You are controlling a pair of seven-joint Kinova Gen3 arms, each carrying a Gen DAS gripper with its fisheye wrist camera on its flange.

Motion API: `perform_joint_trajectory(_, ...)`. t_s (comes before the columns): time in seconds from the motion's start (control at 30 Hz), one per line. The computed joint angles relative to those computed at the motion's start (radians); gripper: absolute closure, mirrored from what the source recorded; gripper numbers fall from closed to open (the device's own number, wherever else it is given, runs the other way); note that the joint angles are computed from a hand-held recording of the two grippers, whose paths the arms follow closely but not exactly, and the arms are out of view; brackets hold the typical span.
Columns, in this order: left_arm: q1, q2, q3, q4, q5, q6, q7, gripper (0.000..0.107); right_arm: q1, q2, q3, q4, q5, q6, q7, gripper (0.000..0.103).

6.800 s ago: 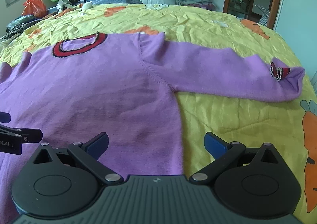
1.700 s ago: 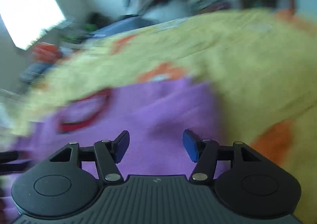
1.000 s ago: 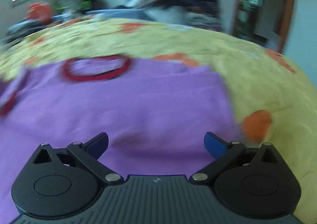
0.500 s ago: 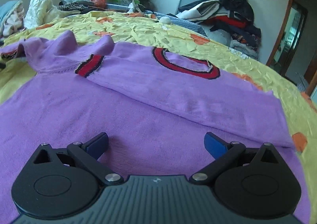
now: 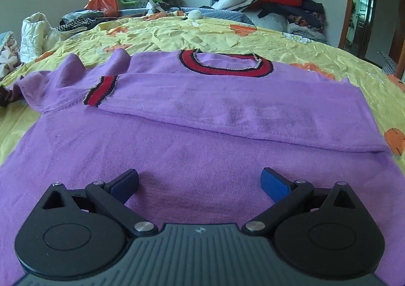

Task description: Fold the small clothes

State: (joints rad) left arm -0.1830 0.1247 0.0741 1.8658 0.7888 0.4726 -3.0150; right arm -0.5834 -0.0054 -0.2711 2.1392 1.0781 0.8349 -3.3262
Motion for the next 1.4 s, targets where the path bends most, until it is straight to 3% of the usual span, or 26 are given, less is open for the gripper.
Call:
perform_joint_trajectory(0.07, -0.093, -0.006, 0.028, -0.026, 0.081, 0.081, 0.017, 0.097, 0.000, 0.002, 0.000, -0.003, -0.004, 0.001, 0.007, 0.000)
perform_joint_trajectory(0.3, -0.400, 0.021, 0.105, -0.089, 0.366, 0.308, 0.294, 0.098, 0.002, 0.002, 0.003, -0.007, -0.013, -0.003, 0.029, 0.000)
perform_joint_trajectory(0.37, -0.407, 0.014, 0.061, -0.094, 0.447, 0.342, 0.375, 0.099, 0.007, 0.000, 0.007, -0.009, -0.021, -0.012, 0.049, 0.000)
perform_joint_trajectory(0.47, -0.321, -0.019, -0.077, -0.110, 0.567, 0.370, 0.497, 0.100, 0.010, -0.003, 0.005, -0.007, -0.024, -0.016, 0.052, 0.000)
perform_joint_trajectory(0.53, -0.261, -0.037, -0.166, -0.130, 0.595, 0.374, 0.579, 0.100, 0.008, -0.002, 0.001, -0.005, -0.020, -0.014, 0.049, 0.000)
perform_joint_trajectory(0.7, -0.239, -0.092, -0.220, -0.147, 0.469, 0.326, 0.782, 0.100, 0.008, -0.002, 0.001, -0.006, -0.021, -0.015, 0.046, 0.000)
perform_joint_trajectory(0.8, -0.205, -0.150, -0.280, -0.037, 0.420, 0.298, 0.904, 0.100, 0.007, -0.002, 0.002, -0.005, -0.020, -0.014, 0.048, 0.000)
perform_joint_trajectory(1.0, -0.149, -0.208, -0.302, 0.144, 0.387, 0.202, 1.009, 0.101, 0.011, -0.007, 0.003, -0.009, -0.043, -0.015, 0.074, 0.000)
perform_joint_trajectory(1.07, -0.061, -0.215, -0.313, 0.116, 0.342, 0.165, 1.029, 0.101, 0.017, -0.020, 0.006, -0.025, -0.098, -0.016, 0.127, 0.000)
perform_joint_trajectory(1.17, 0.056, -0.204, -0.246, 0.003, 0.220, 0.107, 1.097, 0.101, 0.029, -0.066, -0.006, -0.007, -0.151, -0.029, 0.165, 0.000)
perform_joint_trajectory(1.23, 0.107, -0.175, -0.161, -0.087, 0.139, 0.077, 1.157, 0.101, 0.028, -0.085, -0.032, 0.005, -0.181, 0.009, 0.182, 0.000)
perform_joint_trajectory(1.3, 0.192, -0.131, -0.109, -0.176, 0.057, 0.054, 1.213, 0.101, 0.020, -0.116, -0.043, 0.028, -0.205, 0.015, 0.225, 0.000)
perform_joint_trajectory(1.4, 0.331, -0.029, -0.040, -0.298, -0.064, 0.026, 1.329, 0.101, 0.039, -0.167, -0.095, 0.064, -0.232, 0.051, 0.190, 0.000)
